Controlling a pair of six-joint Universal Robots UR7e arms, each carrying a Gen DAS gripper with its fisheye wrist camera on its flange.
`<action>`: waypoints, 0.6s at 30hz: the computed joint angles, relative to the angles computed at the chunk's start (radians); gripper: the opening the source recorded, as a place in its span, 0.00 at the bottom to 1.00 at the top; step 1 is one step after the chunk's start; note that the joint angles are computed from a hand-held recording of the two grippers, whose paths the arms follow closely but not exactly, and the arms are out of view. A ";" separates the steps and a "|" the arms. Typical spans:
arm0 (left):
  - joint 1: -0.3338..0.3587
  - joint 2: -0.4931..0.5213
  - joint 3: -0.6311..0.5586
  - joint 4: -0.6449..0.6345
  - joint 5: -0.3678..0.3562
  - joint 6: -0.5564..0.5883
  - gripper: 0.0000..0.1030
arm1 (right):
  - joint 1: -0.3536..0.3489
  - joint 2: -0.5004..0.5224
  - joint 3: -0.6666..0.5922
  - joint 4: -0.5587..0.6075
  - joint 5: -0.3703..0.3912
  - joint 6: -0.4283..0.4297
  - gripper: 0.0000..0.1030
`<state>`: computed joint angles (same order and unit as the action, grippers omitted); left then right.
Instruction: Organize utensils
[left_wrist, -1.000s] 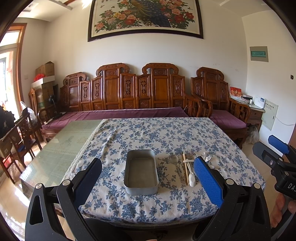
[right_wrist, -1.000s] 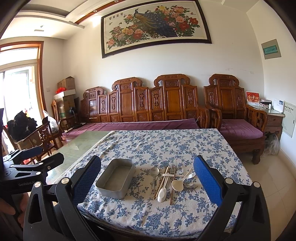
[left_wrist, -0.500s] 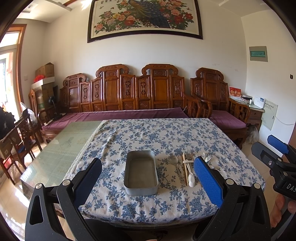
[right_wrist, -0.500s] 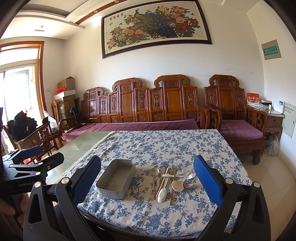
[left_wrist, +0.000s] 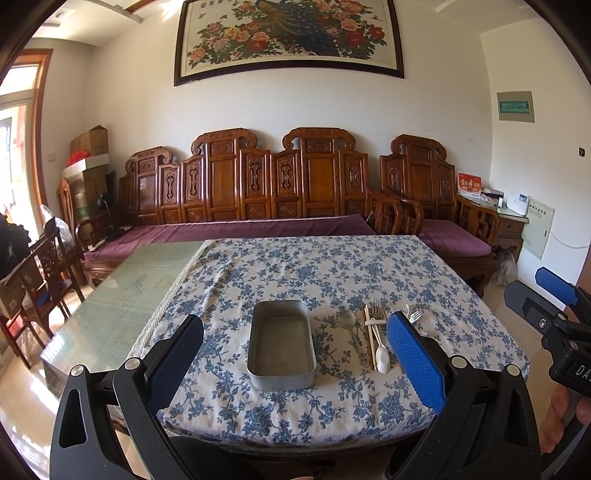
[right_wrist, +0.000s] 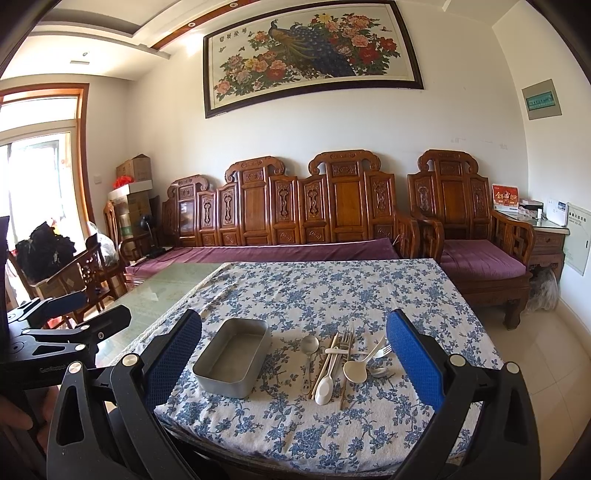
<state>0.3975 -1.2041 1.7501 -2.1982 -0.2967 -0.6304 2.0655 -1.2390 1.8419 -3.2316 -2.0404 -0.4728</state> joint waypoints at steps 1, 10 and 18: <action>0.000 0.000 0.000 0.000 0.000 0.000 0.94 | 0.002 0.002 -0.003 0.003 -0.002 0.003 0.97; 0.006 0.000 -0.010 0.027 -0.013 -0.013 0.94 | 0.007 0.005 -0.009 0.015 -0.012 0.010 0.97; 0.046 0.003 -0.006 0.060 -0.057 -0.044 0.94 | -0.027 0.010 -0.003 0.021 -0.003 0.006 0.97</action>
<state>0.4433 -1.2013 1.7439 -2.1381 -0.3539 -0.6746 2.0385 -1.2289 1.8392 -3.2109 -2.0435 -0.4668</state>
